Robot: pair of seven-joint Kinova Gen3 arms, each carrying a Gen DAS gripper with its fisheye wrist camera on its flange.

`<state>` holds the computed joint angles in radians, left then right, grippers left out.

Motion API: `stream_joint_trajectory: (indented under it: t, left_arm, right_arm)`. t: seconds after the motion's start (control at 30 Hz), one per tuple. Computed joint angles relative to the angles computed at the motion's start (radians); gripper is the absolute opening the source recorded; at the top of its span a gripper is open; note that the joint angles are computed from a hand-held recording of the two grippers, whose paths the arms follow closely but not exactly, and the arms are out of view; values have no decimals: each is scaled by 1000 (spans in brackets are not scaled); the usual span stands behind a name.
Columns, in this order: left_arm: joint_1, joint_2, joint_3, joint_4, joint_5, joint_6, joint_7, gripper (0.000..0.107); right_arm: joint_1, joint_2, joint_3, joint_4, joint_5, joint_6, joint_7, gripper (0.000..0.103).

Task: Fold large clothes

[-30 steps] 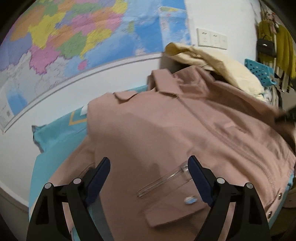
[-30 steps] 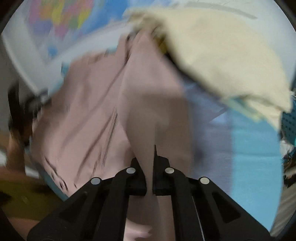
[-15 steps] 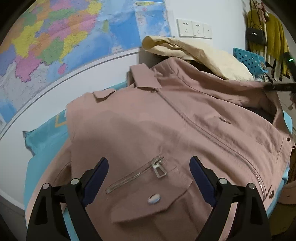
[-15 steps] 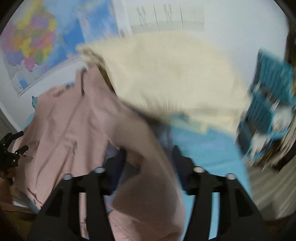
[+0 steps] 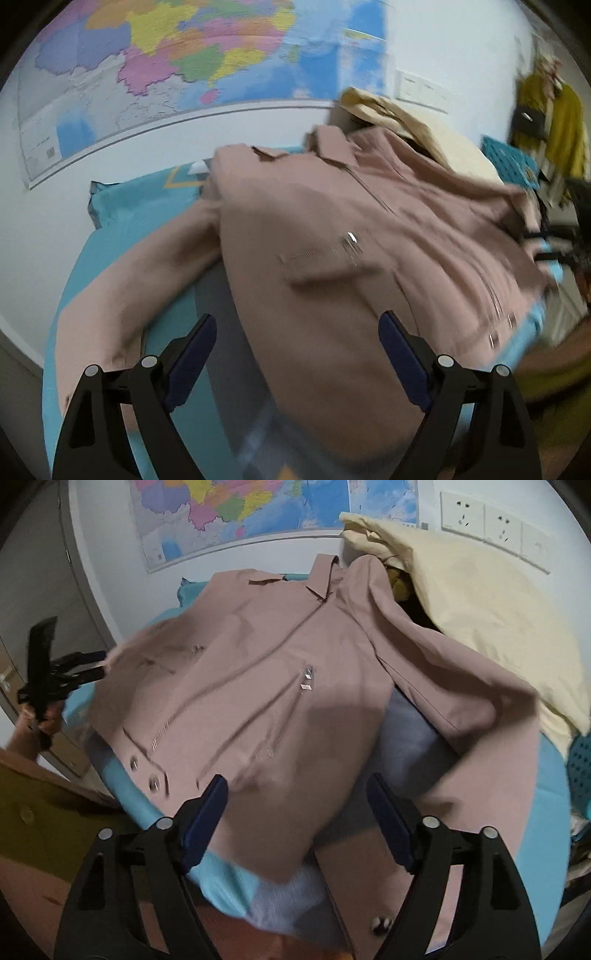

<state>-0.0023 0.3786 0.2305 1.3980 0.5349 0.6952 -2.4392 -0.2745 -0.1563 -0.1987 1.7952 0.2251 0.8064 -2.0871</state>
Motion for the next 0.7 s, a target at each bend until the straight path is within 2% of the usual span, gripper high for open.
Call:
stream_joint_trajectory:
  t: [0.1, 0.2, 0.27, 0.33, 0.37, 0.47, 0.53, 0.57, 0.63, 0.7]
  left_arm:
    - [-78, -41, 63, 82, 47, 30, -122, 86]
    - [-70, -70, 25, 137, 80, 75, -213, 87]
    - [-49, -81, 8, 168, 60, 70, -227, 87]
    - [33, -94, -45, 195, -11, 2, -180, 87]
    - [58, -92, -54, 208, -35, -38, -154, 87]
    - [42, -78, -3, 217, -25, -116, -92, 86]
    - [62, -63, -10, 203, -33, -153, -18, 77]
    - [91, -56, -41, 185, -39, -151, 22, 72]
    - [136, -32, -103, 135, -35, -123, 104, 53]
    - [111, -2, -103, 80, 5, -76, 152, 50]
  right_arm:
    - [-11, -29, -22, 38, 38, 29, -25, 84]
    - [-19, -6, -91, 63, 132, 70, -105, 84]
    - [-31, 12, -127, 83, 202, 85, -181, 83]
    - [-55, 24, -124, 113, 252, 53, -247, 74]
    - [-60, 24, -117, 130, 273, 18, -288, 74]
    - [-46, 11, -104, 171, 304, -92, -368, 65]
    - [-53, 2, -64, 192, 317, -173, -431, 54]
    - [-54, 2, -35, 199, 299, -214, -443, 53]
    - [-13, 13, -25, 198, 237, -268, -418, 36]
    - [-8, 17, 12, 196, 180, -310, -390, 28]
